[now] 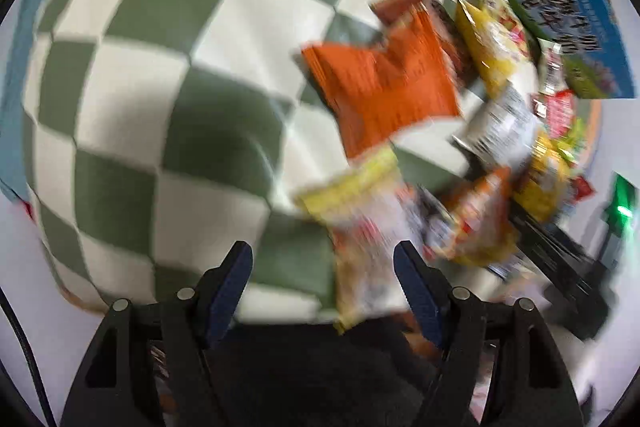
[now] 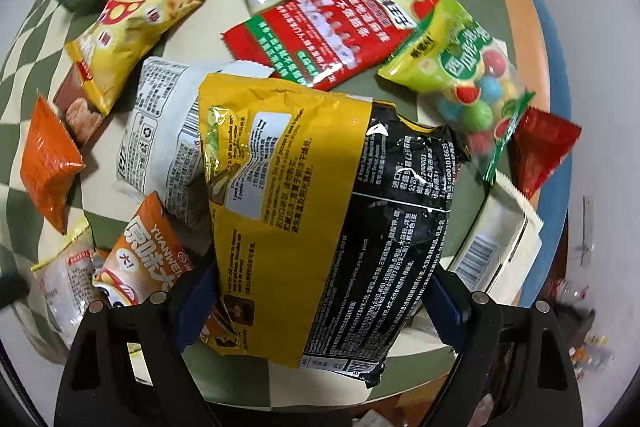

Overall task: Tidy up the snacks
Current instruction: 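Lift both held packets and carry them over the cardboard box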

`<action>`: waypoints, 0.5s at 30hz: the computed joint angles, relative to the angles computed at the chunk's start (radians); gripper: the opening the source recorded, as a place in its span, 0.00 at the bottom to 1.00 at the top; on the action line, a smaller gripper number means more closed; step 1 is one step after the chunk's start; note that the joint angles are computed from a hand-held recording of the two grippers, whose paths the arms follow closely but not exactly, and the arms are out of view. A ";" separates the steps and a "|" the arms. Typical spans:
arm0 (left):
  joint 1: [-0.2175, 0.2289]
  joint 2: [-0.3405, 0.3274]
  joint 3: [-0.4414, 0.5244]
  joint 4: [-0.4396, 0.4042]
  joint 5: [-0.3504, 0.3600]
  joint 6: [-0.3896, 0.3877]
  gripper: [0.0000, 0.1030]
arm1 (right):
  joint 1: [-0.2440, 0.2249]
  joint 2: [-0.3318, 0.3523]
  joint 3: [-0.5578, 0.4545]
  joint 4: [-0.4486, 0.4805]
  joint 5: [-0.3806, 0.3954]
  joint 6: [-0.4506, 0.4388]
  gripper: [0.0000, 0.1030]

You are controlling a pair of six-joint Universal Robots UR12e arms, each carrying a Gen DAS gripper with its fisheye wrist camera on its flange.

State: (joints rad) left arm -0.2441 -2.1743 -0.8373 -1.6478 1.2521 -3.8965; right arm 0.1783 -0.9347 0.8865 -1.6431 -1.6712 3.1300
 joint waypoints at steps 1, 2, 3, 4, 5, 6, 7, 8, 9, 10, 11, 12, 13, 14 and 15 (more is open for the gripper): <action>0.002 0.005 -0.011 0.003 -0.055 -0.005 0.70 | 0.000 0.003 -0.001 0.003 0.000 0.011 0.89; -0.003 0.005 -0.024 0.011 -0.093 -0.003 0.70 | 0.002 0.012 -0.014 0.012 0.002 0.021 0.89; -0.014 0.000 -0.019 0.002 -0.103 -0.002 0.70 | 0.004 0.017 -0.028 0.025 0.003 0.029 0.89; -0.023 -0.023 0.006 -0.017 -0.104 0.009 0.70 | 0.006 0.023 -0.036 0.027 0.003 0.036 0.89; -0.032 -0.049 0.041 -0.046 -0.093 0.009 0.70 | 0.004 0.007 -0.005 0.010 0.001 0.034 0.89; -0.035 -0.073 0.060 -0.057 -0.089 0.004 0.70 | 0.008 0.007 -0.001 0.002 -0.002 0.035 0.89; -0.038 -0.085 0.063 -0.053 -0.088 -0.009 0.70 | 0.011 0.011 0.000 -0.002 -0.003 0.037 0.89; -0.042 -0.101 0.085 -0.073 -0.058 -0.006 0.70 | 0.011 0.007 0.004 0.000 -0.002 0.033 0.89; -0.049 -0.115 0.101 -0.093 -0.032 0.001 0.70 | 0.005 0.003 0.015 -0.004 0.000 0.022 0.89; -0.049 -0.120 0.103 -0.090 -0.023 0.012 0.69 | 0.001 0.002 0.008 0.008 0.003 0.011 0.89; -0.052 -0.119 0.103 -0.089 0.012 0.037 0.69 | -0.001 -0.004 0.012 0.015 0.005 0.004 0.89; -0.057 -0.119 0.108 -0.092 0.044 0.054 0.69 | 0.000 -0.013 0.021 0.021 0.007 0.001 0.89; -0.060 -0.134 0.133 -0.103 0.077 0.078 0.69 | 0.000 -0.021 0.032 0.023 0.010 -0.005 0.89; -0.064 -0.143 0.156 -0.123 0.112 0.104 0.69 | -0.002 -0.023 0.037 0.025 0.011 -0.008 0.89; -0.069 -0.153 0.179 -0.145 0.146 0.134 0.69 | -0.005 -0.035 0.051 0.028 0.012 -0.012 0.89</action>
